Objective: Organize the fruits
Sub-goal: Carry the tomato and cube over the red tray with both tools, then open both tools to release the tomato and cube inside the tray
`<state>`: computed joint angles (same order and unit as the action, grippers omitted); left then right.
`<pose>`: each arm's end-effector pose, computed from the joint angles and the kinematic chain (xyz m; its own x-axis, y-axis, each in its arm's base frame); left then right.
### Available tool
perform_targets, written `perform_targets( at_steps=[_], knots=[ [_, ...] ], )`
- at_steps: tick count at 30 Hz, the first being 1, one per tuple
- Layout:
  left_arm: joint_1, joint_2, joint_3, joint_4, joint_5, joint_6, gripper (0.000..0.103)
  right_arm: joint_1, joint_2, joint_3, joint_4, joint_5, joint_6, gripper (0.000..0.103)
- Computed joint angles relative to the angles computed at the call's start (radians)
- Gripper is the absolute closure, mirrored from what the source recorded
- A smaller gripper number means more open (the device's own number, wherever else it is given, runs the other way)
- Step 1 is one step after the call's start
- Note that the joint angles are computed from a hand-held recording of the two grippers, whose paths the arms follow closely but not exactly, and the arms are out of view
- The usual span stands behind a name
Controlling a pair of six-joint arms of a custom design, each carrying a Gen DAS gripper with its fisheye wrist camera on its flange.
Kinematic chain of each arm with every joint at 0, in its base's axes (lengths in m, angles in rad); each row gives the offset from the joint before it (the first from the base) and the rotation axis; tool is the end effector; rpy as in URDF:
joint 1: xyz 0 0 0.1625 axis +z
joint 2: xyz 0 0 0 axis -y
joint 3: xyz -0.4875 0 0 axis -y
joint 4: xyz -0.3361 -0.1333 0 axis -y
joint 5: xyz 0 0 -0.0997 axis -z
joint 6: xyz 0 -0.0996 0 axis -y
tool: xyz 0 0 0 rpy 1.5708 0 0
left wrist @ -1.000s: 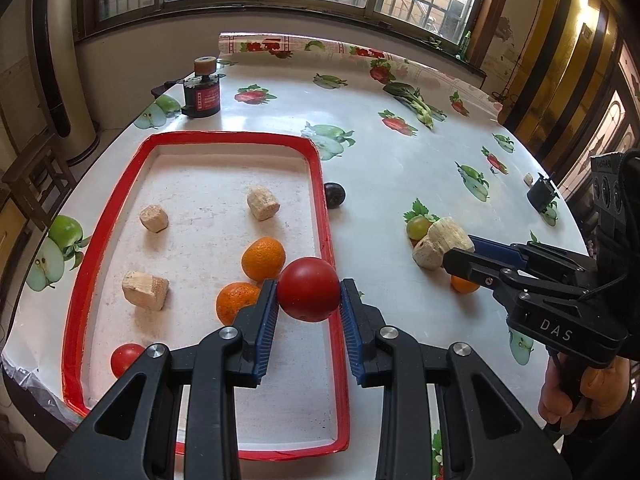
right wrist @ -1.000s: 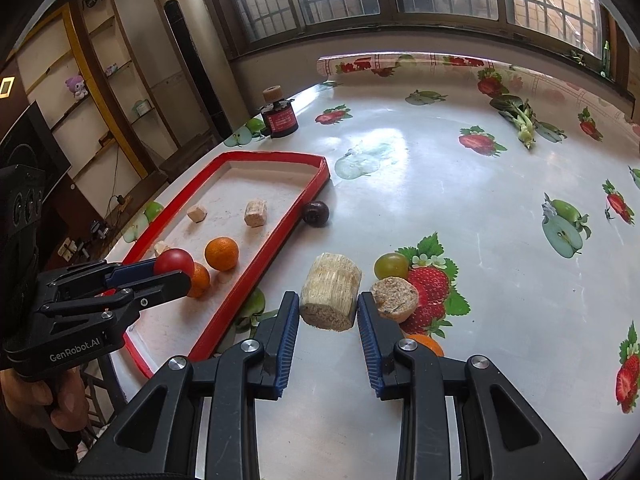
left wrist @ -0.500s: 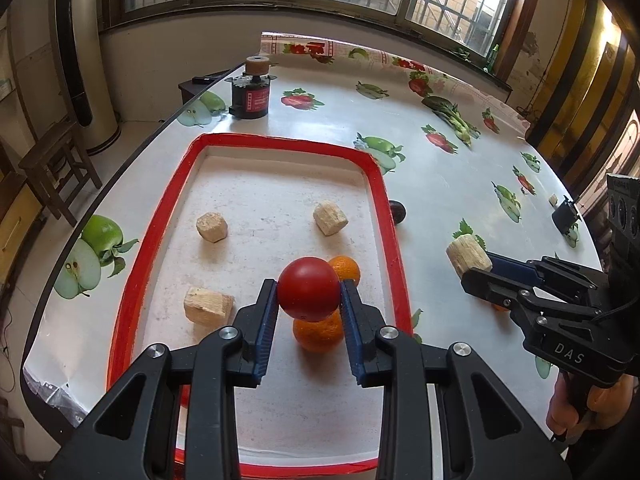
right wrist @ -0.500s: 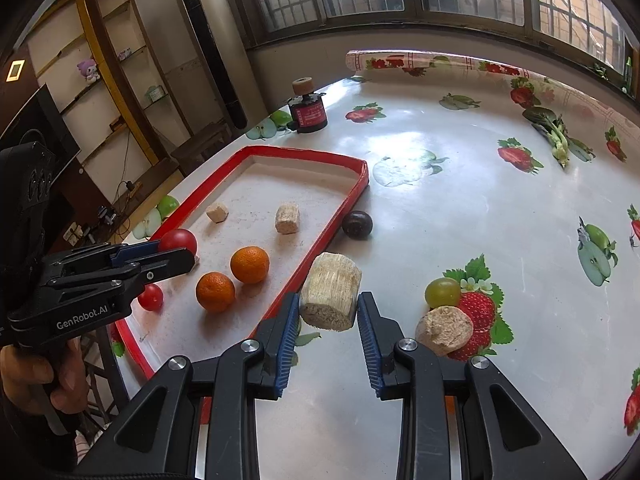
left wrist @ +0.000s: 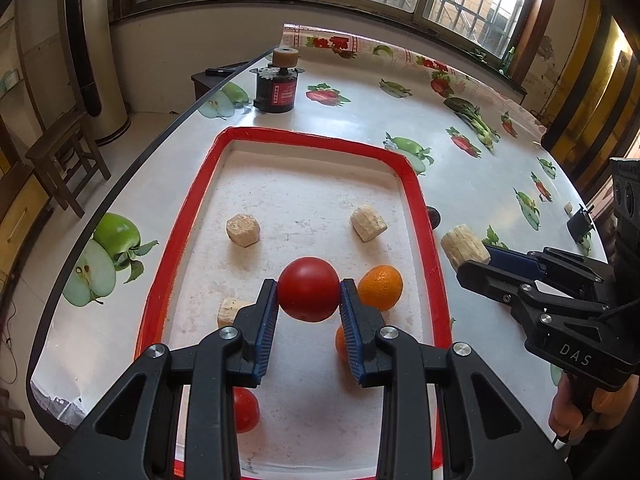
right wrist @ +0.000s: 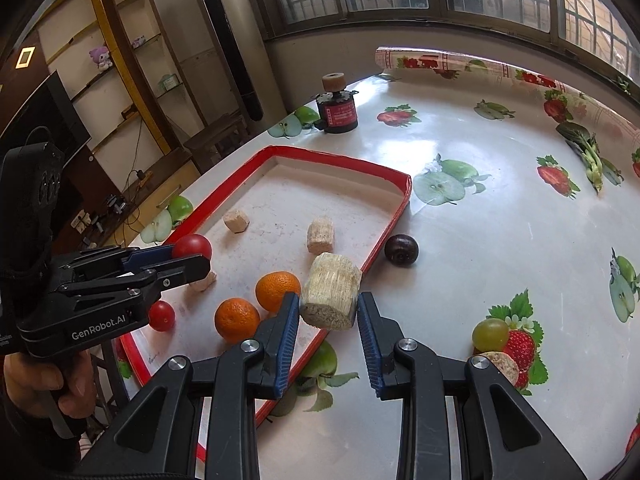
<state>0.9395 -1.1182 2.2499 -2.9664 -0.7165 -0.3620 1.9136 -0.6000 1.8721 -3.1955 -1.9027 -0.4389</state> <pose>-0.1088 -0.5019 0.2596 -0.8062 -0.0620 -0.5884 0.3040 0.8098 -0.5018 0.3058 -0.5569 0.0626 -0.7062 -0.5673 0.4236 -0.6800 0.7101 -0.1827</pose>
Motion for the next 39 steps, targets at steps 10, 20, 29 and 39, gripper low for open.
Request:
perform_targets(
  at_steps=[10,20,29,39],
  knots=[
    [0.044,0.012,-0.066,0.032,0.002,0.037,0.075,0.004,0.051,-0.107,0.082,0.003,0.002,0.073],
    [0.113,0.07,-0.213,0.096,0.009,0.092,0.075,0.008,0.126,-0.28,0.201,-0.005,0.013,0.073],
    [0.156,0.116,-0.295,0.153,0.02,0.098,0.075,-0.003,0.187,-0.393,0.285,-0.019,0.021,0.073],
    [0.178,0.132,-0.32,0.191,0.012,0.074,0.074,-0.015,0.218,-0.437,0.328,-0.036,0.011,0.071]
  ],
)
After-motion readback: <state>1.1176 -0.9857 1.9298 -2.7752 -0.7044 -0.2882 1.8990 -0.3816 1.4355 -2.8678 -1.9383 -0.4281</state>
